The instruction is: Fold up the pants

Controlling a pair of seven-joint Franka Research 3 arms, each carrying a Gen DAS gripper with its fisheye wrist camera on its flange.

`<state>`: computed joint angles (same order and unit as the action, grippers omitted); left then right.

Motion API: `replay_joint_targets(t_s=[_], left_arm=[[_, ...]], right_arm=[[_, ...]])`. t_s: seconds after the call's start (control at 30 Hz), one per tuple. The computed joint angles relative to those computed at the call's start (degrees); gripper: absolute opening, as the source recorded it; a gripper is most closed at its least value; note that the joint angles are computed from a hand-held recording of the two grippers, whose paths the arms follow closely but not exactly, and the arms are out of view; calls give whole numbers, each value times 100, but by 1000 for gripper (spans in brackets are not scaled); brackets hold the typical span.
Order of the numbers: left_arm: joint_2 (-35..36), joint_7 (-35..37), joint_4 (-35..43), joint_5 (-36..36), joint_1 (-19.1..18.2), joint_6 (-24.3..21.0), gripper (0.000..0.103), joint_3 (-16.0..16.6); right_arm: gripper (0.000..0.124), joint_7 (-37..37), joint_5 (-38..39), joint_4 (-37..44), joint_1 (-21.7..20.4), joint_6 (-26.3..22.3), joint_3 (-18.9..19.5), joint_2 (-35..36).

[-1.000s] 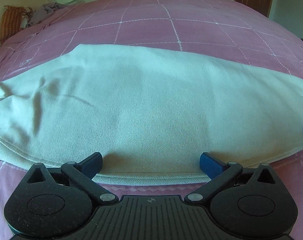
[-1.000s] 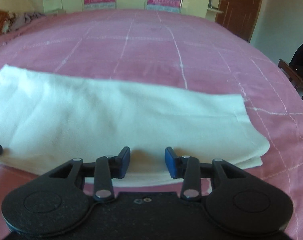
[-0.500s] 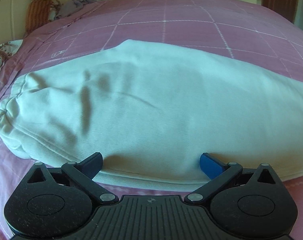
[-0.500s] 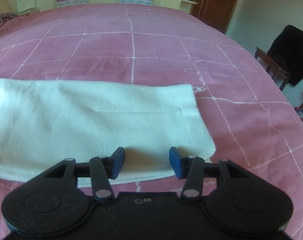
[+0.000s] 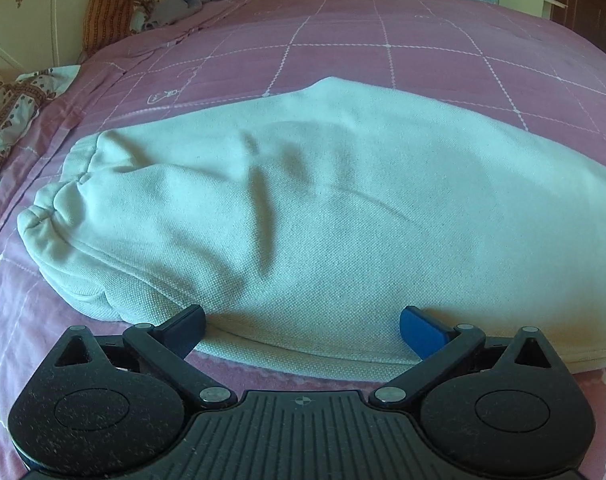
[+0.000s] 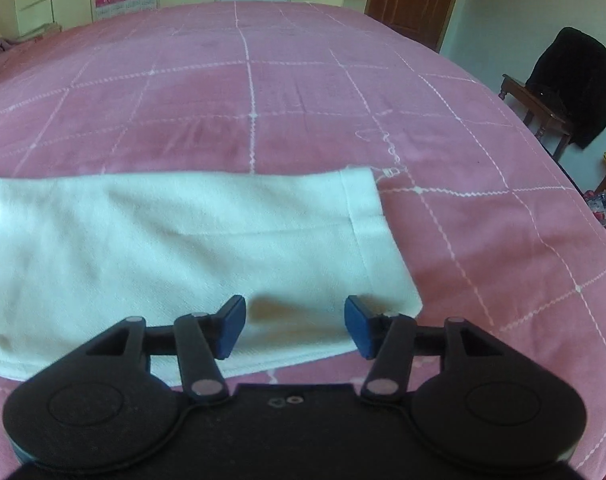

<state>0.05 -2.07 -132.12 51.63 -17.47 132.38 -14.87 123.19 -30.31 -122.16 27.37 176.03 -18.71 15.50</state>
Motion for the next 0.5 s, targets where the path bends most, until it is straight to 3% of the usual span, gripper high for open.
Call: replay_joint_targets(t_s=[0.07,0.23,0.3,0.43,0.5], left_arm=[[24,-15,83,75,-30,46,103,-25],[366,21,590,258,-196,313,103,-93],[612,137,865,262,-303,399,103,-94],[1098,401,1227,76,-535,491,103,-42],[1102,75,1159,239,-653,529,103,57]], right_arm=[[56,310,-305,-18,276,201,-301,-81],[56,-104,190,27,10,374,82,-182],[57,-182,268,2,119,440,-10,-186],[59,-499,564,-21,90,231,53,-57],[58,-552,588,17,124,12,-4,65]])
